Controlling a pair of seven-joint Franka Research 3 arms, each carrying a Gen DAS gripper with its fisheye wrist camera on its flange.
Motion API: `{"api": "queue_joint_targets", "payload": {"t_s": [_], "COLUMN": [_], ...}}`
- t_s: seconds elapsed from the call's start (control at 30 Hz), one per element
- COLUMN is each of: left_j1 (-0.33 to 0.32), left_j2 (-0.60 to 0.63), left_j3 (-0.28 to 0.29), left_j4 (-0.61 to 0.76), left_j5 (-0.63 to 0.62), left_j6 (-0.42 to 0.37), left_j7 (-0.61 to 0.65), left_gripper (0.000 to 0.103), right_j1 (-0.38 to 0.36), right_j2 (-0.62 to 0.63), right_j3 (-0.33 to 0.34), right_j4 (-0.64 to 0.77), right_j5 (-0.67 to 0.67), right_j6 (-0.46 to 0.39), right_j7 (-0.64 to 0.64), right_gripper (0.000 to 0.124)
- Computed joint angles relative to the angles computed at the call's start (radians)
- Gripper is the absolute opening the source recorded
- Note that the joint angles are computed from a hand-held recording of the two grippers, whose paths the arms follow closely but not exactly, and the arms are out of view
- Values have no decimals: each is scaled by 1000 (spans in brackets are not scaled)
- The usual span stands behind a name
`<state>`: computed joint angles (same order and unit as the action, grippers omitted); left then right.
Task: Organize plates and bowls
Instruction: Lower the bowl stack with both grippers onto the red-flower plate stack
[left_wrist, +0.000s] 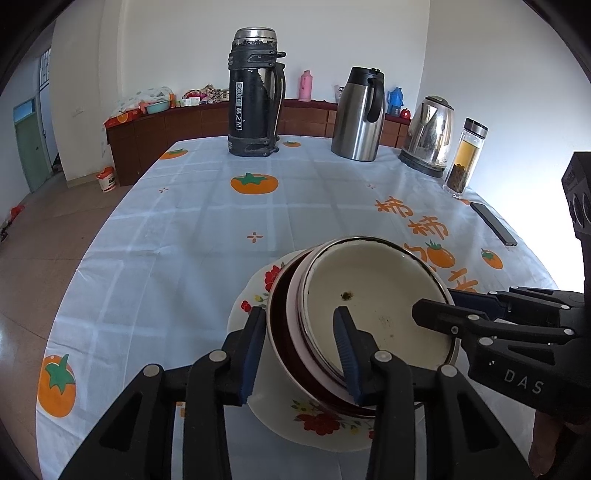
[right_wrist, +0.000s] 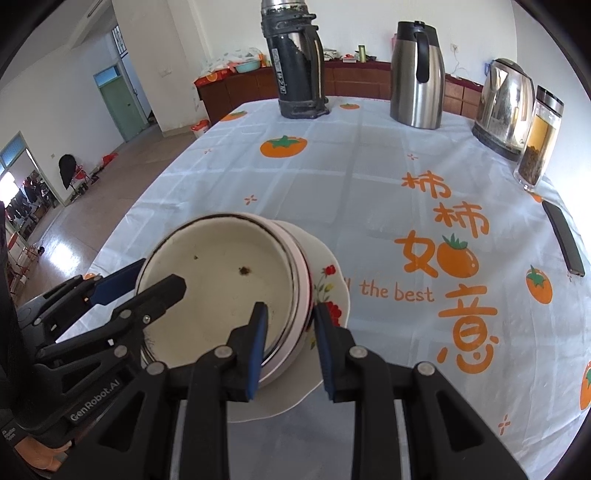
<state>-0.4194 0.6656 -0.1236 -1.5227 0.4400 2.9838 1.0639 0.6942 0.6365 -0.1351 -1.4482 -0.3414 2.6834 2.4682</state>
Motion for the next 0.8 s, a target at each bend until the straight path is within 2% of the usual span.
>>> {"api": "queue_joint_targets", "payload": {"t_s": [0.8], "left_j1": [1], "left_j2": [-2], "left_j3": [1], "left_j4": [0], "left_j5": [-4], "left_j6": [11], "left_j7": [2], "left_gripper": [40], "right_j1": [17], "right_j2": [-3], "right_j3": [-14], "right_j4": [4], "right_j5": [-42], "right_j6": [-3], "right_j7": [21], "right_gripper": [29]}}
